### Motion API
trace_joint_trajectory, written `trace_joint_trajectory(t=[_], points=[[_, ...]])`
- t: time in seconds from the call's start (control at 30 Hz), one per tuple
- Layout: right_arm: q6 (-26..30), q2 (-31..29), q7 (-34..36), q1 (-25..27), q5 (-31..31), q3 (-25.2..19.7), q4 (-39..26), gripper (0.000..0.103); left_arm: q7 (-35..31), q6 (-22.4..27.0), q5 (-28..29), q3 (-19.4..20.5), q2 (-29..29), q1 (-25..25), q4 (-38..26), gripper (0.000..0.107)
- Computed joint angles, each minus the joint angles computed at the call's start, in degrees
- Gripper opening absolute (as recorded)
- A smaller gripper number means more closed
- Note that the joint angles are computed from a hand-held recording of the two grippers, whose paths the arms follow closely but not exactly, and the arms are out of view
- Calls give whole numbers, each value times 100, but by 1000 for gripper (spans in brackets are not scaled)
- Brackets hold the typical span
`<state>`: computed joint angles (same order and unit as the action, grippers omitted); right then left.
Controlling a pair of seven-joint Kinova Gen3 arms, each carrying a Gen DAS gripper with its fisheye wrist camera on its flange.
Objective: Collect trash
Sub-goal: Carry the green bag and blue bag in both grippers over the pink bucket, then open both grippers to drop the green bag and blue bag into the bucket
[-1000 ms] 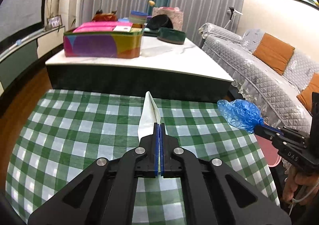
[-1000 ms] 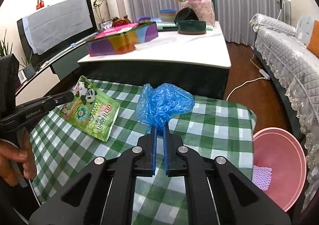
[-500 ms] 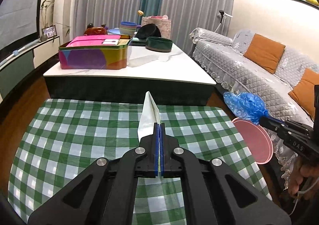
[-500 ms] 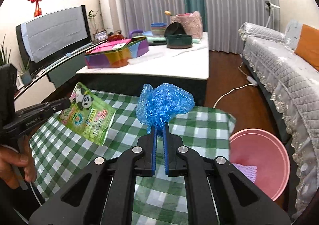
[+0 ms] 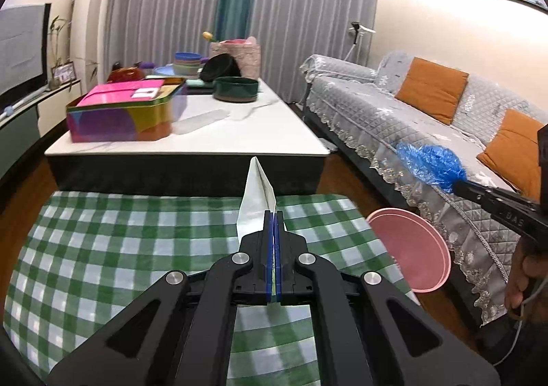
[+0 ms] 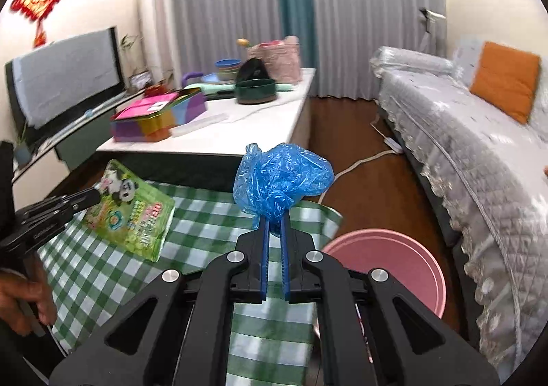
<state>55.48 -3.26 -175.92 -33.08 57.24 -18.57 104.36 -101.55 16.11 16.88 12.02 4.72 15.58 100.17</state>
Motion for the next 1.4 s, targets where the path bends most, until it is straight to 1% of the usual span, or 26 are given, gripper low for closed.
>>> trace_joint_trajectory(t=[0.1,0.2,0.33,0.5,0.67,0.73,0.93,1.03,1.07,1.1,1.13,1.17,1.2,1.23,1.27,1.4], points=[[59,-141,-378,93,81,9,249,6,84,-51,-120,55,44,146,-31,0],[263,-216,-463,187,216,-17,392,6,157,-20,-222,132,168,287,-158,0],[163,-393,-562,439,73,69,633,6,378,46,-456,172,396,563,-410,0],[87,-435,-517,707,-120,117,754,6,444,173,-620,312,760,825,-811,0],[30,-446,-343,918,-308,179,868,6,413,324,-684,467,1248,1079,-1354,0],[-80,-467,-323,1011,-391,250,942,6,381,368,-712,508,1452,1188,-1578,0],[-336,-434,-240,1279,-568,391,1060,6,622,772,-1139,194,2068,1807,-2394,0],[-428,-402,-199,1359,-614,429,1082,7,727,996,-1357,60,2325,2038,-2741,1],[-440,-384,-161,1381,-656,446,1073,10,704,1114,-1385,81,2414,2050,-2875,1],[-445,-363,-130,1403,-683,462,1055,11,664,1241,-1384,120,2496,2040,-2999,1],[-456,-348,-95,1429,-741,492,1045,15,601,1336,-1353,178,2566,2005,-3099,3],[-452,-341,-117,1451,-771,504,1046,32,560,1381,-1331,198,2596,1994,-3142,5],[-452,-347,-170,1467,-763,501,1057,49,518,1375,-1300,216,2594,1971,-3128,12],[-441,-360,-282,1481,-711,480,1079,56,454,1303,-1226,270,2561,1902,-3048,16],[-444,-372,-336,1489,-676,472,1094,59,390,1230,-1133,334,2516,1815,-2950,17],[-318,-337,-320,1453,-623,425,1023,59,327,1212,-1001,334,2374,1720,-2791,17]])
